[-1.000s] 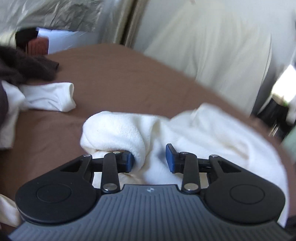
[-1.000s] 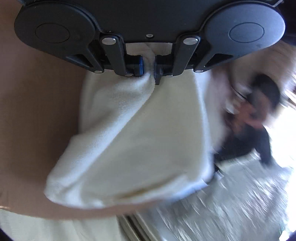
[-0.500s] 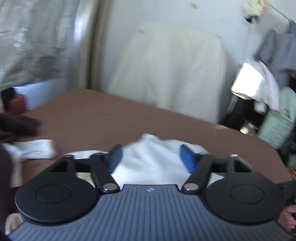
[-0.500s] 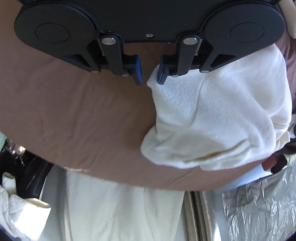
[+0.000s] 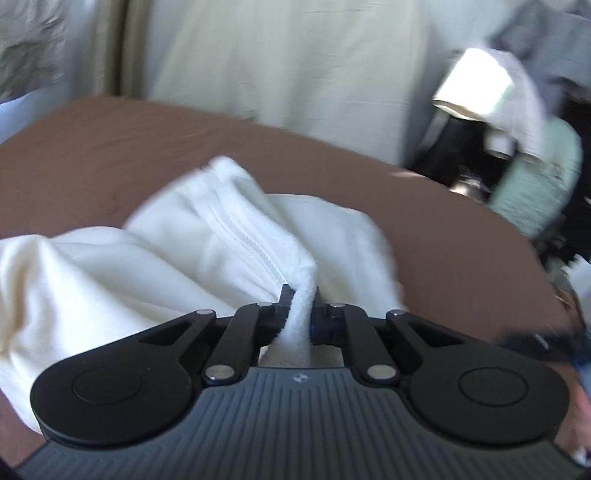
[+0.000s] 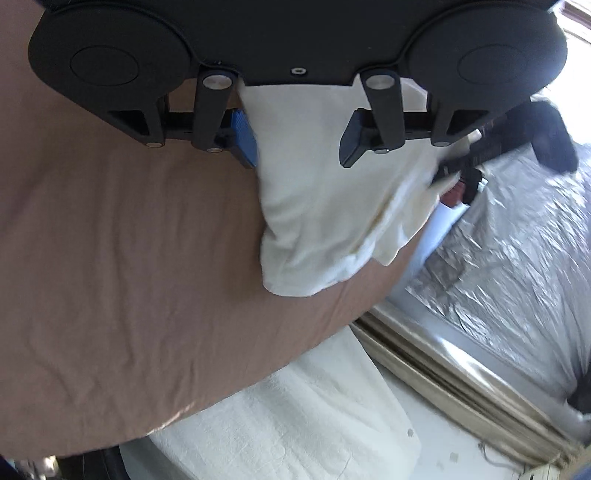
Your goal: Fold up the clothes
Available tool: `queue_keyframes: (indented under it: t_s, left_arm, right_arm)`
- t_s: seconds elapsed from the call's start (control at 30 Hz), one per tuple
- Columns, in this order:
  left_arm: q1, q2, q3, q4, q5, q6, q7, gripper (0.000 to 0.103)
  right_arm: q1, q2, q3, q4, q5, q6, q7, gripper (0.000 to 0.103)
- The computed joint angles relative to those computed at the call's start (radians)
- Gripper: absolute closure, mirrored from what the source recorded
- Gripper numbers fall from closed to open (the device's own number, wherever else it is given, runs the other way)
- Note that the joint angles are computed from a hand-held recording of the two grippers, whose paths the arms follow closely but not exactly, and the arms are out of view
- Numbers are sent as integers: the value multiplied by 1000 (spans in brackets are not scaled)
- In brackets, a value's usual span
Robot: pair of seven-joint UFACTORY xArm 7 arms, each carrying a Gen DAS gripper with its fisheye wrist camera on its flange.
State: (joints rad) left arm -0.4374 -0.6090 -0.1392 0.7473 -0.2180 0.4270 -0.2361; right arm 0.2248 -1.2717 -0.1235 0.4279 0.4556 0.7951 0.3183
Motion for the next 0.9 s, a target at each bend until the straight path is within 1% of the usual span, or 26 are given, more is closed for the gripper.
queue_keyframes:
  t_s: [0.03,0.07,0.13,0.2,0.27,0.33,0.4,0.47,0.5,0.57,0.6,0.63,0.67,0.7,0.73,0.77,0.8,0.83,0.9]
  left_arm:
    - [-57,-20,23,-24,-41,-38,33,97]
    - [-94,-44,27,-47,-61,-68,52,97]
    - [-131,-90,10,-88,-71,-100,61,97]
    - [-182,-121,17,-131,-90,-115,70,97]
    - [-256,-142,56,-171,-130,-118,94,97]
    - [-315,-167,87,-207,-161,-125,129,97]
    - [-352,-201,105,-227,-191,-111,139,97]
    - [-383,-233,121,-243,-220,-97,152,97]
    - [-394,-246,130,-256,-230,-99,167,97]
    - [-407,-242,144,-268,-247,-104,186,97]
    - [-410,-248,150,-271,-256,-93,190,98]
    - [-413,-255,156,-275,-266,-82,195,98]
    - [-399,-253,147,-270,-264,-64,190,98]
    - [-370,-245,125,-259,-252,-41,177,99]
    - [-342,-237,104,-248,-238,-18,164,99]
    - [-312,-235,81,-239,-224,1,148,99]
    - [-289,-238,66,-234,-214,11,136,99]
    - [-272,-246,56,-227,-203,12,132,99]
    - [-226,-268,29,-206,-159,14,129,96]
  right_arm:
    - [9,-2,-12,-6,17,-20,-1,47]
    - [23,-6,-23,-15,43,-55,-4,46]
    - [76,-9,-42,-43,110,-151,-18,43]
    - [129,-9,-53,-57,151,-221,-36,34]
    - [174,6,-63,-61,167,-273,-61,31]
    - [211,19,-64,-65,177,-306,-72,31]
    - [256,53,-64,-67,190,-352,-85,31]
    - [281,81,-53,-72,189,-394,-90,30]
    - [287,107,-47,-72,183,-418,-91,30]
    - [258,206,-14,-57,153,-476,-66,26]
    - [245,248,-10,-51,139,-497,-52,26]
    - [244,289,-13,-46,128,-520,-45,26]
    - [278,328,-40,-38,124,-542,-64,26]
    - [301,360,-55,-26,107,-543,-87,42]
    - [323,393,-69,-12,92,-542,-112,67]
    - [326,419,-61,-1,82,-546,-131,88]
    - [298,419,-11,0,55,-566,-114,88]
    - [251,413,50,4,20,-575,-91,89]
    - [82,355,200,26,-90,-531,1,91]
